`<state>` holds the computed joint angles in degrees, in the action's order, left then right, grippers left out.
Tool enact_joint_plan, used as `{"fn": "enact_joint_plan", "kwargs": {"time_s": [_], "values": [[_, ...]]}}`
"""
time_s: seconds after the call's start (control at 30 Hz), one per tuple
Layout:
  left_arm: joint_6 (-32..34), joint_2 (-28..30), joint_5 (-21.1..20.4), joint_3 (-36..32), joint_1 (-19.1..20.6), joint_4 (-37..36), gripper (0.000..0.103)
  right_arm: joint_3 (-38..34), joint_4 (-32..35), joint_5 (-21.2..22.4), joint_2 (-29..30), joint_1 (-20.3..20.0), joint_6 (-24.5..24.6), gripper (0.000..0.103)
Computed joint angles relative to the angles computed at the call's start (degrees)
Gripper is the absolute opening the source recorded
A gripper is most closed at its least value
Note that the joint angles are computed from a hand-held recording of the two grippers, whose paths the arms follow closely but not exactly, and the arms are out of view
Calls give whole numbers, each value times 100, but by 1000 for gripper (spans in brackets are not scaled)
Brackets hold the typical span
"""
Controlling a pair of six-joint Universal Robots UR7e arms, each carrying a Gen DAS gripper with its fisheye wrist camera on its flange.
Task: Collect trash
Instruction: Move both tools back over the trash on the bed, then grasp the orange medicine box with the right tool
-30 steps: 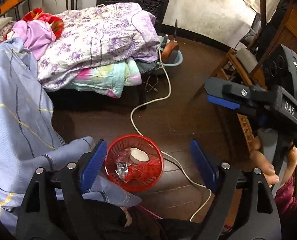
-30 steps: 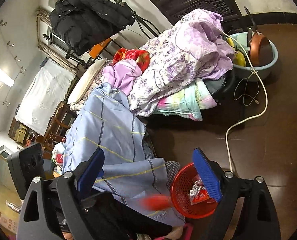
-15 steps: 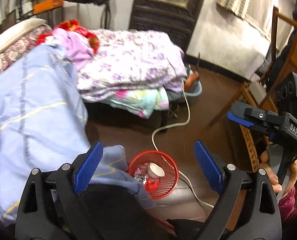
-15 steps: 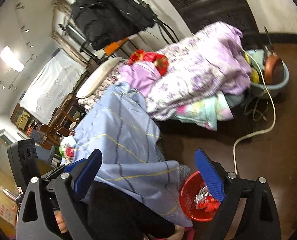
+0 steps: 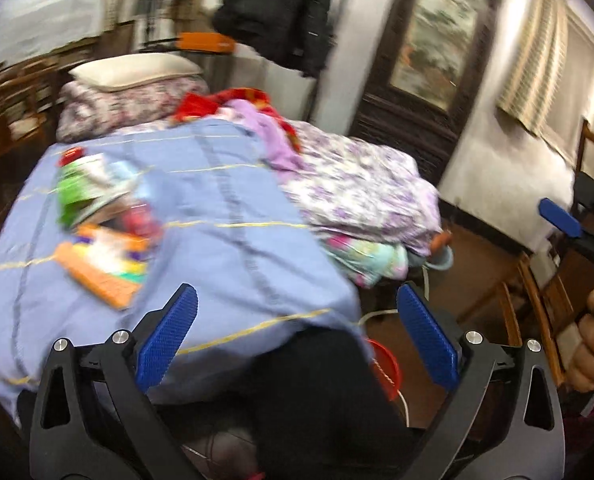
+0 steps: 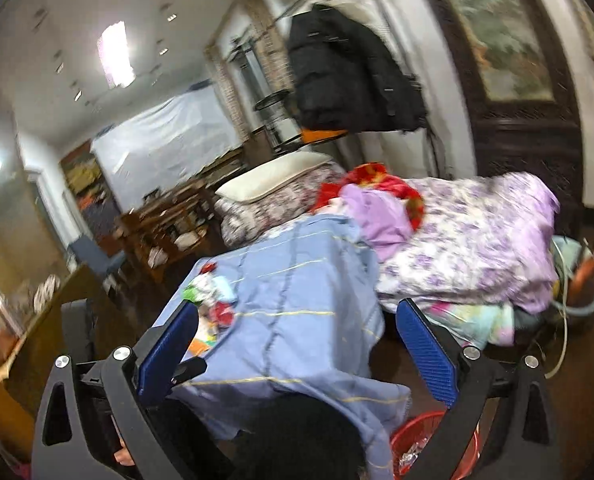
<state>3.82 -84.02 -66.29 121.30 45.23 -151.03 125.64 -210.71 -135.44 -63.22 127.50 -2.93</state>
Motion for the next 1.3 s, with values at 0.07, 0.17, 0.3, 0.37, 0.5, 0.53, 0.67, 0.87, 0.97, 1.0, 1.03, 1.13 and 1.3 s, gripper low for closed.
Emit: {"fn": "enact_joint_plan", "kwargs": {"time_s": [0.07, 0.17, 0.3, 0.37, 0.5, 0.53, 0.67, 0.87, 0.97, 1.0, 1.03, 1.13, 1.3], "values": [[-14, -169, 68, 26, 177, -9, 96, -232, 296, 80, 199, 35, 21, 97], [-6, -300, 221, -29, 528, -74, 96, -576, 507, 322, 670, 1, -103, 97], [-67, -300, 237, -269, 1122, -97, 96, -1057, 1066, 535, 1254, -192, -91, 97], [-138, -244, 185, -411, 1360, -73, 96, -1210, 1387, 734, 1389, -281, 91, 97], [-130, -194, 130, -580, 1736, -232, 96, -1490, 1877, 1141, 1665, -500, 319, 97], [-139, -180, 169, -565, 1752, -353, 96, -1602, 1962, 1164, 1769, -525, 296, 97], [-68, -150, 391, -523, 1956, -1006, 96, -2124, 2201, 1106, 2268, -580, -8, 97], [-131, -111, 392, -493, 2312, -1459, 96, -3116, 2649, 1181, 3027, -742, -530, 97], [-22, -157, 230, -417, 2407, -1652, 96, -3517, 2832, 1203, 3296, -793, -651, 97], [-10, -199, 117, -386, 2432, -1693, 96, -3611, 2878, 1268, 3352, -815, -692, 97], [-3, -201, 74, -384, 2447, -1707, 96, -3731, 2963, 1328, 3413, -843, -730, 97], [-88, -242, -140, -411, 2542, -1697, 96, -3990, 3094, 1447, 3579, -904, -798, 97], [-280, -295, -541, -464, 2717, -1658, 96, -4217, 3275, 1753, 3767, -982, -801, 97]]}}
